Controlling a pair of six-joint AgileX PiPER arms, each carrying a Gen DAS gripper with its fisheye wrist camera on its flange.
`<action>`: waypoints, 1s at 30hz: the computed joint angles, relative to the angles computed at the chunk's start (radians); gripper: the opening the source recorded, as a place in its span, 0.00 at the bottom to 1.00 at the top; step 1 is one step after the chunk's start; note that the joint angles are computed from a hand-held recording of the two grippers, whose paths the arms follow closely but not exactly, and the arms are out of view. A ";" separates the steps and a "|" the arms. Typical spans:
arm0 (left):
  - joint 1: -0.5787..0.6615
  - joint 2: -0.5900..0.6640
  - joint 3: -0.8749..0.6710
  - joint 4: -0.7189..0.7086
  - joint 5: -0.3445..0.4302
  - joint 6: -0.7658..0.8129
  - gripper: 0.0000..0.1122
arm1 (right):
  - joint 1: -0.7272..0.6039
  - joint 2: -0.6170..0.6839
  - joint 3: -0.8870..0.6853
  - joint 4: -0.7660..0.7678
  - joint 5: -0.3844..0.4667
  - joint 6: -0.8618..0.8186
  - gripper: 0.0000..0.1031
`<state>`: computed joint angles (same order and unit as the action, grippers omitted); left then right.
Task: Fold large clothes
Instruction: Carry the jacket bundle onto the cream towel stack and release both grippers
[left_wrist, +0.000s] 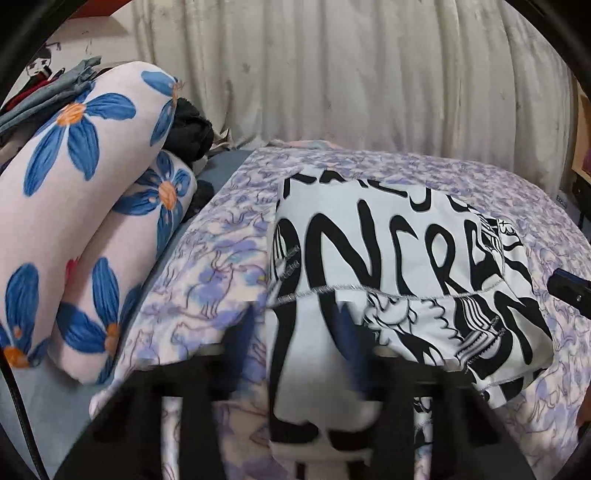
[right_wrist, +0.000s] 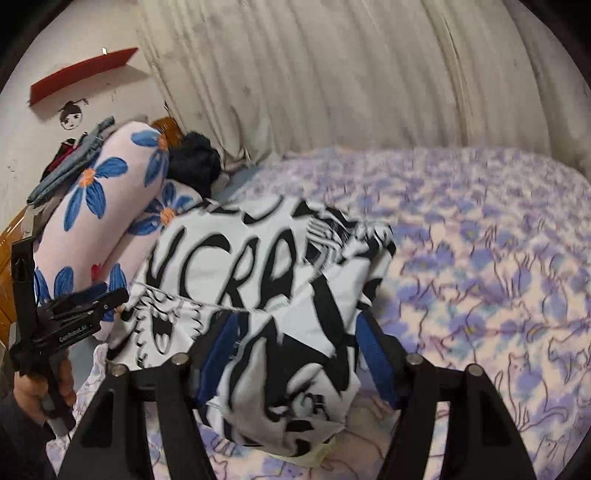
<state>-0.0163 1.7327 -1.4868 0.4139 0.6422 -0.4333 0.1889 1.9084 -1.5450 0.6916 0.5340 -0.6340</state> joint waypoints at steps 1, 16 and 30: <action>-0.012 0.010 -0.005 0.008 0.011 -0.017 0.20 | 0.011 0.010 -0.017 -0.030 0.010 0.028 0.42; -0.130 0.074 -0.007 0.270 0.153 -0.289 0.19 | 0.032 0.127 -0.102 -0.273 0.064 0.321 0.03; -0.415 -0.356 0.044 0.160 0.563 -0.337 0.69 | -0.176 -0.457 0.174 -0.090 0.514 0.139 0.06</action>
